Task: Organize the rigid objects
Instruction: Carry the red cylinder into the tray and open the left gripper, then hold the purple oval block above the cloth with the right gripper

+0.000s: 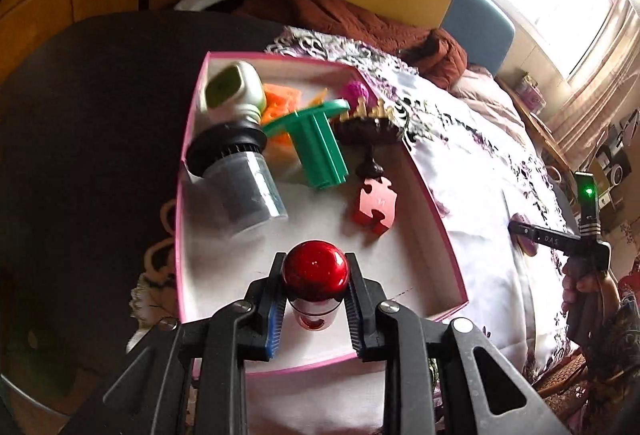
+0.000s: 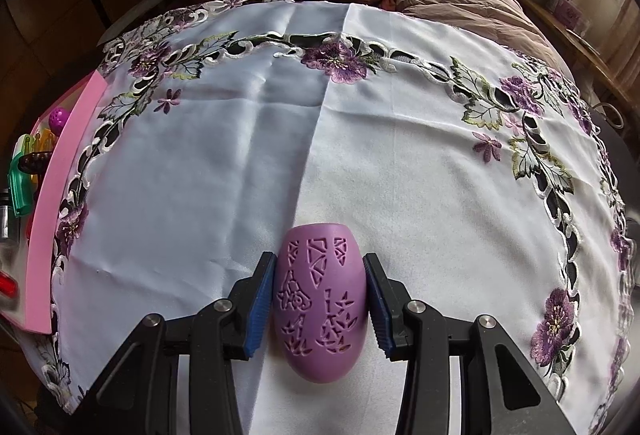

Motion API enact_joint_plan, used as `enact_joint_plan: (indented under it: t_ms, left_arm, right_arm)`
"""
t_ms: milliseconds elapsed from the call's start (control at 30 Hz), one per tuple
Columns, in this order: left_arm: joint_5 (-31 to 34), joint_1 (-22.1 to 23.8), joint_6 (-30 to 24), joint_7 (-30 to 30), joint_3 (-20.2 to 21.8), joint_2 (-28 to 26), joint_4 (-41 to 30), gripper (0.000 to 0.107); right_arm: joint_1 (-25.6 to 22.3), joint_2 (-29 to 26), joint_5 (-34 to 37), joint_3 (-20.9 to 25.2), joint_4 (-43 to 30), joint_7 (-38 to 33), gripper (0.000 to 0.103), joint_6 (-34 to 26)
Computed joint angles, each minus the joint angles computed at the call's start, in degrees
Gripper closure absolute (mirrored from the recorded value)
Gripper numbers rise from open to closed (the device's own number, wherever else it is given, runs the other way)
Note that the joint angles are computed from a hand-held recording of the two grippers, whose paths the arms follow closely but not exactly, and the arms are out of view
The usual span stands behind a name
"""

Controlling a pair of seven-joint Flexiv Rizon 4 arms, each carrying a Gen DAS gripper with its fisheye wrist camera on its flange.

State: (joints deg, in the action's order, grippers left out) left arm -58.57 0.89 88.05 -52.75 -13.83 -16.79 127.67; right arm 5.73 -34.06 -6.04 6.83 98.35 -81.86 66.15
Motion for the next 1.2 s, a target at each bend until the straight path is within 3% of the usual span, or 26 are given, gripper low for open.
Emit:
enact_joint_plan:
  t_ms: [67, 233, 467, 600, 733, 900, 1200]
  left_arm:
    - [1.40, -0.27, -1.05, -1.46, 0.82, -0.64, -0.76, 0.081]
    - [12.69, -1.61, -4.62, -11.11, 6.35, -2.81, -3.57, 0.075]
    - [15.28, 2.54, -2.66, -11.63, 2.01, -2.96, -3.09, 0.075]
    - [19.30, 1.64, -3.02, -14.85, 3.89, -3.45, -3.76, 0.075]
    - [25.45, -0.64, -2.46, -19.46, 7.27, -3.44, -3.92, 0.075]
    - [36.64, -6.25, -2.53, -28.56, 15.38, -3.43, -5.24, 0.075]
    - [49.59, -9.96, -1.56, -38.40, 21.58, -1.84, -6.09, 0.075]
  right_arm:
    - [0.08, 0.01, 0.02, -0.05, 0.02, 0.12, 0.059, 0.01]
    - [0.05, 0.00, 0.15, 0.01, -0.06, 0.10, 0.059, -0.16]
    - [0.15, -0.03, 0.04, -0.12, -0.03, 0.20, 0.059, -0.10]
    - [0.24, -0.03, -0.12, -0.25, 0.08, 0.36, 0.059, 0.04]
    - [0.01, -0.11, 0.24, 0.09, -0.20, 0.39, 0.059, -0.30]
    - [-0.03, 0.05, 0.57, 0.13, -0.24, 0.40, 0.059, -0.61]
    - [-0.12, 0.43, 0.65, 0.42, 0.12, -0.23, 0.059, -0.45]
